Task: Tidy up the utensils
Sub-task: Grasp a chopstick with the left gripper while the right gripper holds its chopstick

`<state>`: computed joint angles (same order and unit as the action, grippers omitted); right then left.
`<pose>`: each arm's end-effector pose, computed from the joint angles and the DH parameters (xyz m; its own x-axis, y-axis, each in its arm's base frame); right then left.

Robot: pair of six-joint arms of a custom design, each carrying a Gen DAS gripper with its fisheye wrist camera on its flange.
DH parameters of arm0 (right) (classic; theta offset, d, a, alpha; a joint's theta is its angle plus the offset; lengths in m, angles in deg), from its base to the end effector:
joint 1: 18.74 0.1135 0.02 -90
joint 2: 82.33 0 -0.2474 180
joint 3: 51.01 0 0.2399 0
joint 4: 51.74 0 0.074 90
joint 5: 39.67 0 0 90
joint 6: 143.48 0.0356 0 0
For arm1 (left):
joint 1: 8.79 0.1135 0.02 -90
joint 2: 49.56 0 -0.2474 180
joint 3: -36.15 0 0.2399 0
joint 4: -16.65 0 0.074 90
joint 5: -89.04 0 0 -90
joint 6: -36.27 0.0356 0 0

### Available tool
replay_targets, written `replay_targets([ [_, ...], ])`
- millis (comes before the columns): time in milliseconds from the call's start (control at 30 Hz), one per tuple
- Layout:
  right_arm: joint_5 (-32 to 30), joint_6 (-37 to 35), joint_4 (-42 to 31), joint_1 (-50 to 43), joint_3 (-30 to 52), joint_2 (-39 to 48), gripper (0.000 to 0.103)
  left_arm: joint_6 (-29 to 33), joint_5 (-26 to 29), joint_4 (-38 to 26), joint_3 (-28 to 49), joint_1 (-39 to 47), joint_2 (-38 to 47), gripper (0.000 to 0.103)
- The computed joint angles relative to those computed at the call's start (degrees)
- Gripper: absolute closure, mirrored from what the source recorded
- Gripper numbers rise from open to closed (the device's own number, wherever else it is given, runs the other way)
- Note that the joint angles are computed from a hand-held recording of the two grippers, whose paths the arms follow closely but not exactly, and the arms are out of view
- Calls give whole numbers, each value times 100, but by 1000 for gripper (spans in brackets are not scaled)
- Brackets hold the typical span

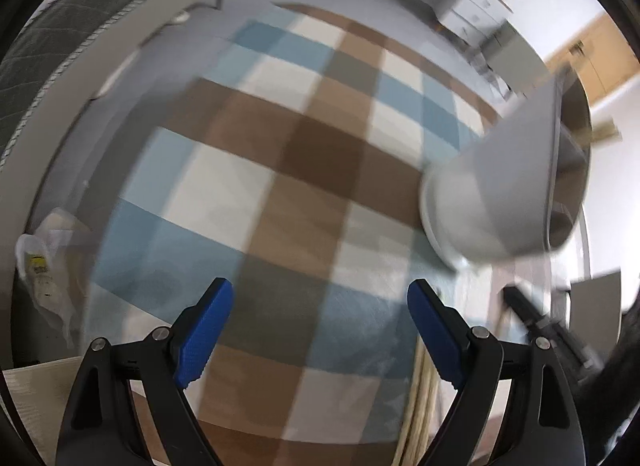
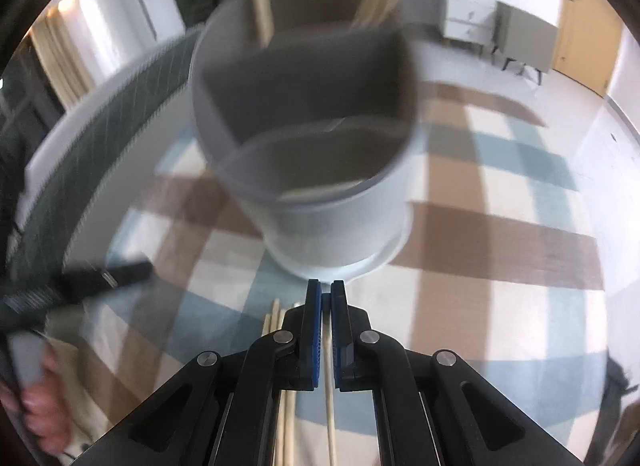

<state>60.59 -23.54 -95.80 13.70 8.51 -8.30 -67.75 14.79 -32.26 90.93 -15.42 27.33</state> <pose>0.2068 0.1239 0.1982 -0.8483 0.0427 -0.5277 -0.0301 0.9912 0.1286 0.2188 -0.0352 0.1618 -0.9595 -0.1232 -0.2534 -0.0347 0.9441 -0.3278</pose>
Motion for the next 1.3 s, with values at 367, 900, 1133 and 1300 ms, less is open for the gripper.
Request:
replay_targets([
  [367, -958, 663, -729, -1465, -1220, -3522, 99, -1, -565, -93, -382, -1731, -204, 17],
  [900, -3226, 293, -1430, -4320, -1780, -5281, 99, -786, -1810, -205, -562, -3030, -35, 17],
  [1133, -2533, 260, -1520, -3853, -1638, -5551, 99, -746, -1890, -230, -442, -2948, 94, 17],
  [1300, -2594, 186, -1456, -4056, -1659, -5584, 99, -768, -1900, -210, -259, -2849, 285, 24],
])
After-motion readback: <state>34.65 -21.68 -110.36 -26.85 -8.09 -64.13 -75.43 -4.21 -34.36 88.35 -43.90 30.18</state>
